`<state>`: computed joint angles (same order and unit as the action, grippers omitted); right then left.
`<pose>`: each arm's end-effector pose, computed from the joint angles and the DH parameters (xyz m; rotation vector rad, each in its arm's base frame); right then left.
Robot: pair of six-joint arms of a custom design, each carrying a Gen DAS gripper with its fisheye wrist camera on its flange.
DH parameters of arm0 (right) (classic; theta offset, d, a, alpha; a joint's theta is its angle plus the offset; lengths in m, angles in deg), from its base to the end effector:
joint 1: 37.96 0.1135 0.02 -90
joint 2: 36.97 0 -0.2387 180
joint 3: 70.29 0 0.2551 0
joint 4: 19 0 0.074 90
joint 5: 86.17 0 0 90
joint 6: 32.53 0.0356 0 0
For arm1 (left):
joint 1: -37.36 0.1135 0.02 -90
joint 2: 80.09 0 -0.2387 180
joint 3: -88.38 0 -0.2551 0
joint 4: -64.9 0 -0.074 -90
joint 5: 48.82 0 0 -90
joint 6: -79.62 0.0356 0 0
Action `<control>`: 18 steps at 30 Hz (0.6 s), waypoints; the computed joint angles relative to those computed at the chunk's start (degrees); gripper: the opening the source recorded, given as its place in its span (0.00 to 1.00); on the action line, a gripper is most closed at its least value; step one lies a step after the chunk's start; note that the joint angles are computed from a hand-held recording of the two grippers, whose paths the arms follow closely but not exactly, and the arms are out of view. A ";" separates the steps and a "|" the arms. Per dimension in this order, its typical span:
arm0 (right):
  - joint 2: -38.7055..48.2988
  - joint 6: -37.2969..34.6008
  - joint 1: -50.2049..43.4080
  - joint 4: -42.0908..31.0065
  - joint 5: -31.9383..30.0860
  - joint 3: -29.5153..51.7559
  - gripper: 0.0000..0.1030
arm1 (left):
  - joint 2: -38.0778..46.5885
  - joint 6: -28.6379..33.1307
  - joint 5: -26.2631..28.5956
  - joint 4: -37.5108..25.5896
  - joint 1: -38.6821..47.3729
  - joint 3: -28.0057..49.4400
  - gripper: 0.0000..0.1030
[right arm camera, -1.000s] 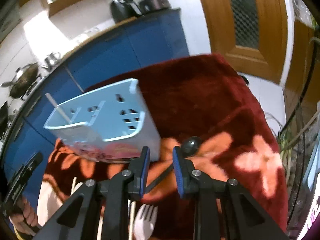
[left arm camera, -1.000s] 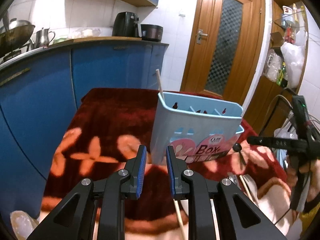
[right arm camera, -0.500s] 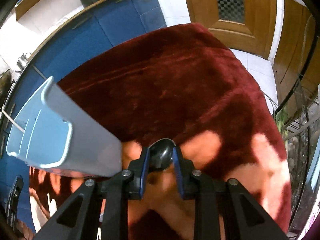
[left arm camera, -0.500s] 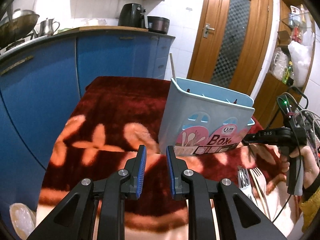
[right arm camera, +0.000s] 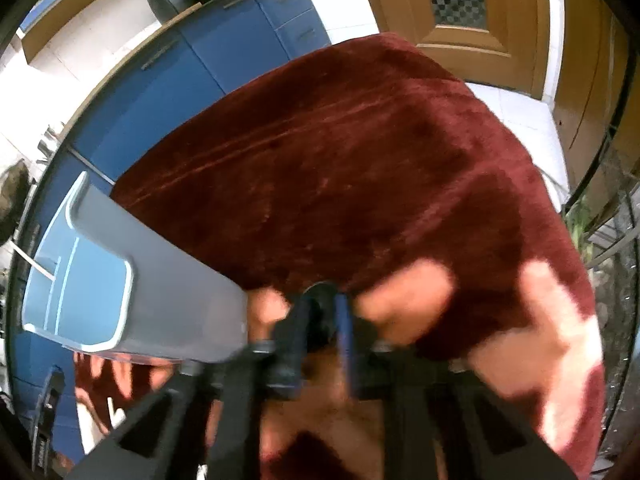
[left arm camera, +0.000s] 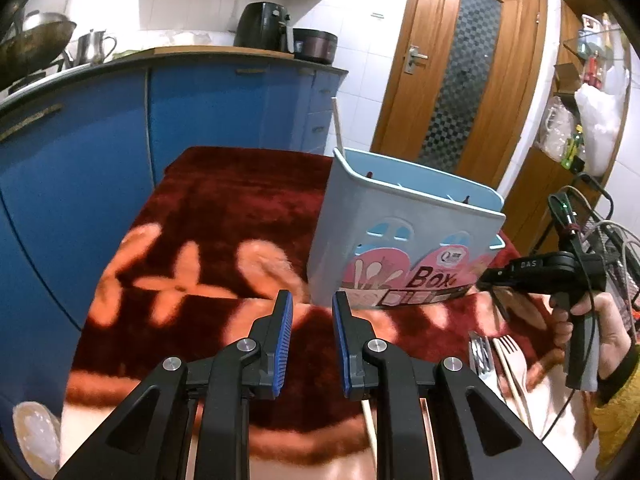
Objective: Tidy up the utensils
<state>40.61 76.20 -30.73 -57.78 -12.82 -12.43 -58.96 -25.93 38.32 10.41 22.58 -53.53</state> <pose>0.2619 0.0435 0.1684 0.1549 2.6171 0.5394 0.1244 -0.0310 0.2072 -0.0425 2.2347 -0.2343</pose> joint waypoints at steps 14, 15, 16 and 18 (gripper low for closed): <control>-35.14 9.21 16.28 4.71 23.76 -12.17 0.03 | -2.68 5.51 10.74 0.52 8.81 -1.51 0.20; -35.21 9.08 18.09 5.87 26.20 -12.00 0.03 | -2.98 5.60 11.39 0.51 9.55 -1.71 0.20; -34.68 8.53 21.17 7.93 30.70 -11.55 0.03 | -3.20 5.61 12.02 0.50 10.29 -1.83 0.20; -32.09 6.88 22.79 12.27 33.37 -10.79 0.03 | -3.32 5.29 12.52 0.76 11.21 -2.06 0.20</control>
